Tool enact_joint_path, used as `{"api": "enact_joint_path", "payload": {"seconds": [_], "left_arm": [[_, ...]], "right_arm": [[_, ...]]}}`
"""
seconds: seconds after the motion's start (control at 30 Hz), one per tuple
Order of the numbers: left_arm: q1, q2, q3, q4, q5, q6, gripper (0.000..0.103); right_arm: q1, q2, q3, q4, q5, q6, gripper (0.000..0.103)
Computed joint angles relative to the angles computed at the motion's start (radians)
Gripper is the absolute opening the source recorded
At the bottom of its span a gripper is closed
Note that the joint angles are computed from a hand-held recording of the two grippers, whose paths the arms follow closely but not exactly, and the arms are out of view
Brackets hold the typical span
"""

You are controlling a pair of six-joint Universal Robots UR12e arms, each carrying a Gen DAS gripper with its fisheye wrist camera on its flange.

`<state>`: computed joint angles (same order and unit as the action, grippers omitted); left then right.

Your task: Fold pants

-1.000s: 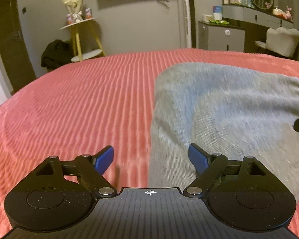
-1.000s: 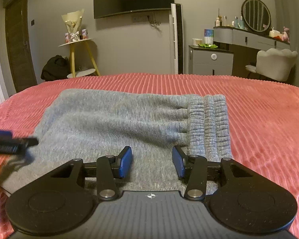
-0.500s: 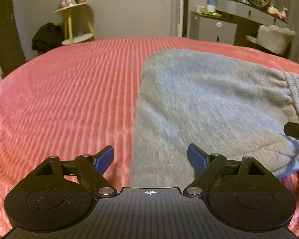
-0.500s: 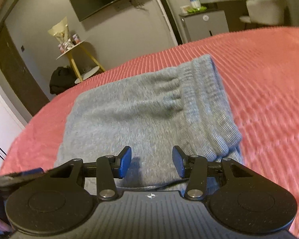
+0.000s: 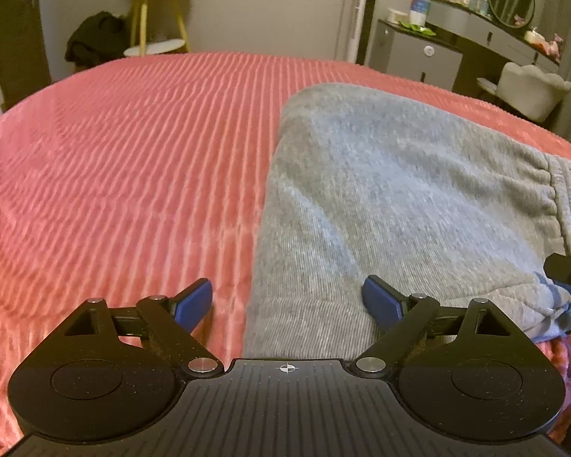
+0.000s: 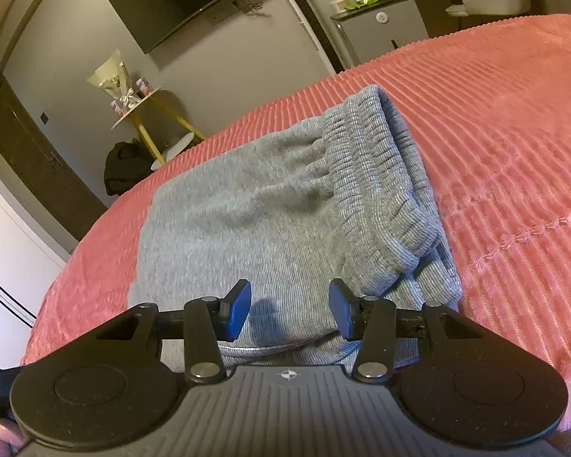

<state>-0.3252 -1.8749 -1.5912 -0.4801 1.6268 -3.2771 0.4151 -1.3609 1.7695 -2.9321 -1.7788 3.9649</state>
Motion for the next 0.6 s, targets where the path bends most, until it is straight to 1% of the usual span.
{"api": "enact_joint_path", "payload": {"seconds": [0.13, 0.23, 0.27, 0.33, 0.43, 0.47, 0.53, 0.6], "left_arm": [[-0.002, -0.003, 0.003, 0.000, 0.006, -0.006, 0.094], [0.003, -0.005, 0.006, -0.005, -0.005, -0.022, 0.095], [0.004, -0.006, 0.005, 0.004, -0.006, -0.027, 0.094], [0.001, -0.007, -0.005, 0.065, 0.013, -0.025, 0.086], [0.002, -0.012, -0.025, 0.189, 0.016, -0.017, 0.085], [-0.001, -0.017, -0.025, 0.221, 0.027, -0.008, 0.085], [-0.005, -0.028, -0.016, 0.259, 0.046, 0.010, 0.083], [-0.002, -0.040, -0.003, 0.292, 0.029, 0.013, 0.084]], "right_arm": [[-0.001, 0.003, -0.002, -0.005, 0.005, -0.012, 0.049], [-0.005, 0.003, 0.002, -0.016, 0.012, -0.009, 0.050], [-0.005, 0.003, 0.002, -0.017, 0.012, -0.008, 0.050], [-0.002, 0.005, -0.003, -0.011, 0.003, -0.006, 0.050], [0.006, 0.010, -0.022, 0.013, -0.027, -0.023, 0.050], [0.008, 0.011, -0.027, 0.014, -0.035, -0.026, 0.050], [0.011, 0.016, -0.034, -0.002, -0.066, -0.025, 0.049], [0.013, 0.022, -0.047, -0.021, -0.105, -0.037, 0.049]]}}
